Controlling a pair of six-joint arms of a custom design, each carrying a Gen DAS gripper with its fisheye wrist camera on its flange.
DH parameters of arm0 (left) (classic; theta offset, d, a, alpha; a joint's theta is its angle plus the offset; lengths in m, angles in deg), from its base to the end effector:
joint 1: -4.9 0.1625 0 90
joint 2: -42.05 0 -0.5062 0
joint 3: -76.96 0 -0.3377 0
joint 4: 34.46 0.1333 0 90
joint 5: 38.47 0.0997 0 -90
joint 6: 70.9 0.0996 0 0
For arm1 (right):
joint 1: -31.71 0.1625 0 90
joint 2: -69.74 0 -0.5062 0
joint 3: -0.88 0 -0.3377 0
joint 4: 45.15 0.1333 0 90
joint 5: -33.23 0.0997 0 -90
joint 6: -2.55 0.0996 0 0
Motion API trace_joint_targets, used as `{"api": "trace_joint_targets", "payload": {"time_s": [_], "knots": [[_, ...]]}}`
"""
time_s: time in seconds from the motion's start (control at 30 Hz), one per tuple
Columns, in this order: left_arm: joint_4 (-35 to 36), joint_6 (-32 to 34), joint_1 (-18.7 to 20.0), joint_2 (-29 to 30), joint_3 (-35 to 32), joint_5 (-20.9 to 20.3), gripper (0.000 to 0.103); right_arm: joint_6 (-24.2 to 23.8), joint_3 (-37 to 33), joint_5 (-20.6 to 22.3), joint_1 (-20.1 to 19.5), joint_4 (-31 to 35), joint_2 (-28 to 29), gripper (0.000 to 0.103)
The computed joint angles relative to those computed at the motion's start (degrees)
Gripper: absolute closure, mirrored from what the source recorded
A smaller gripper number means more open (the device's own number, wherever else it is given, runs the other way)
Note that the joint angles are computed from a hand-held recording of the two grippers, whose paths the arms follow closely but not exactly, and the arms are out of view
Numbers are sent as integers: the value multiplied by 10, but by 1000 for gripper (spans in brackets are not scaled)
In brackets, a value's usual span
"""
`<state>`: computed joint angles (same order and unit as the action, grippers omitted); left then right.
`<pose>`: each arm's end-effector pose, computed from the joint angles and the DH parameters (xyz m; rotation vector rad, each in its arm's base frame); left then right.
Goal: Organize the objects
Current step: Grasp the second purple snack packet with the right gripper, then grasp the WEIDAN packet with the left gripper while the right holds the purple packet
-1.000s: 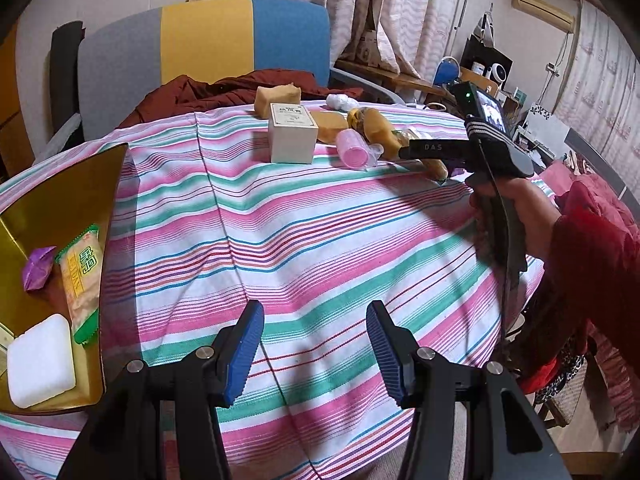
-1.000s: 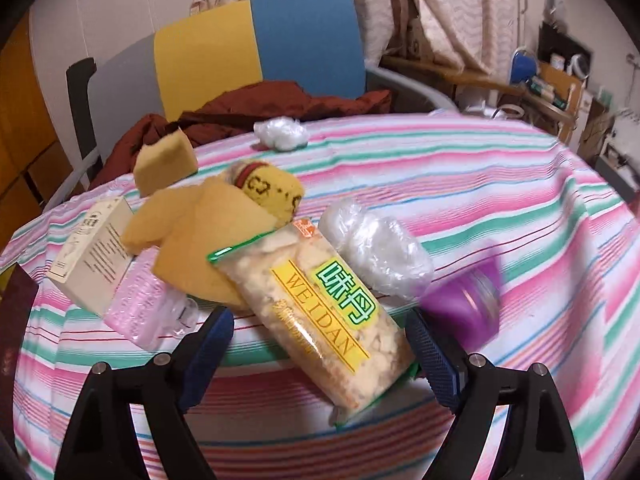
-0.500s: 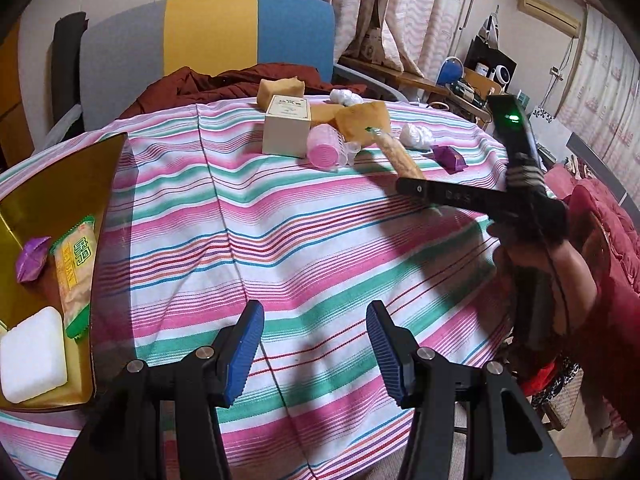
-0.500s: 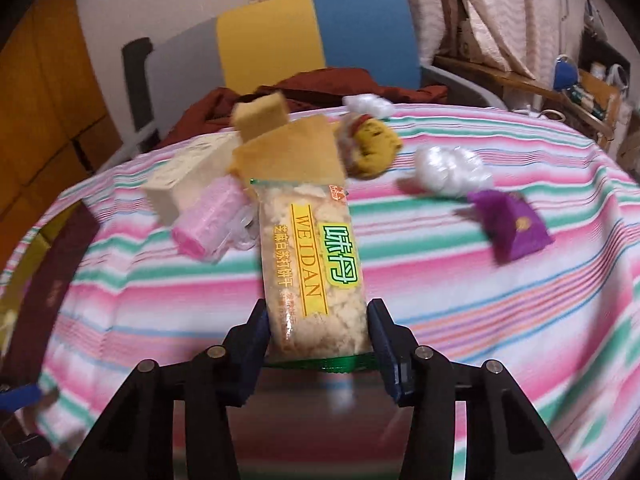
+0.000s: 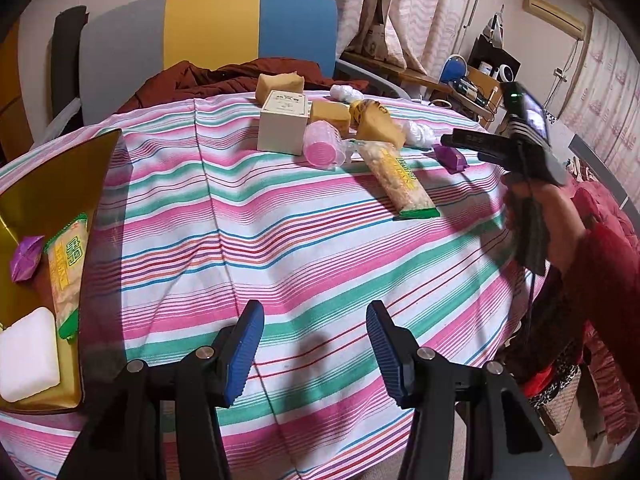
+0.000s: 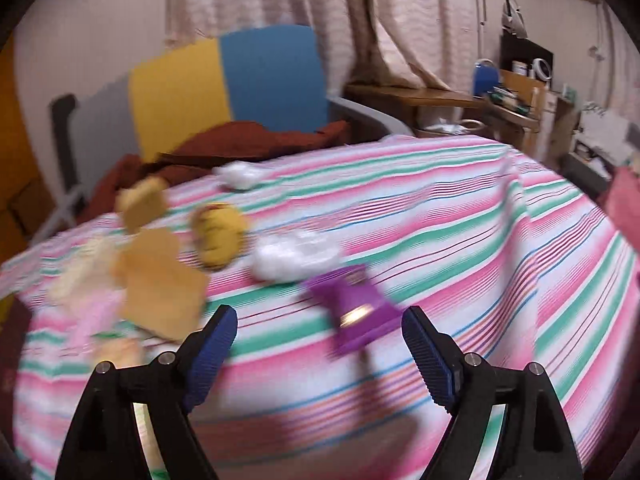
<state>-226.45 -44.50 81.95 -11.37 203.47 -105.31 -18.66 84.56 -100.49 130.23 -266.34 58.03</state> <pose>0.0490 -0.5566 0.2139 0.7523 2.5150 -0.6080 0.1694 -0.6956 -0.0071 0.0748 -2.1196 1.0763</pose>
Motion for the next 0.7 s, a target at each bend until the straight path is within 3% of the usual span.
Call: {"api": "trace_joint_targets", "payload": {"time_s": [0.17, 0.23, 0.37, 0.7], "knots": [[13, -3, -7, 11, -13, 5, 49, 33, -22, -8, -24, 74, -7, 28], [20, -7, -10, 17, -22, 4, 49, 54, -16, -3, -28, 98, -13, 40], [46, -17, -18, 34, -51, -3, 49, 43, -7, 21, -33, 87, -14, 48], [84, -47, -57, 112, -135, 13, 43, 31, 3, 10, -22, 47, 1, 49]]}}
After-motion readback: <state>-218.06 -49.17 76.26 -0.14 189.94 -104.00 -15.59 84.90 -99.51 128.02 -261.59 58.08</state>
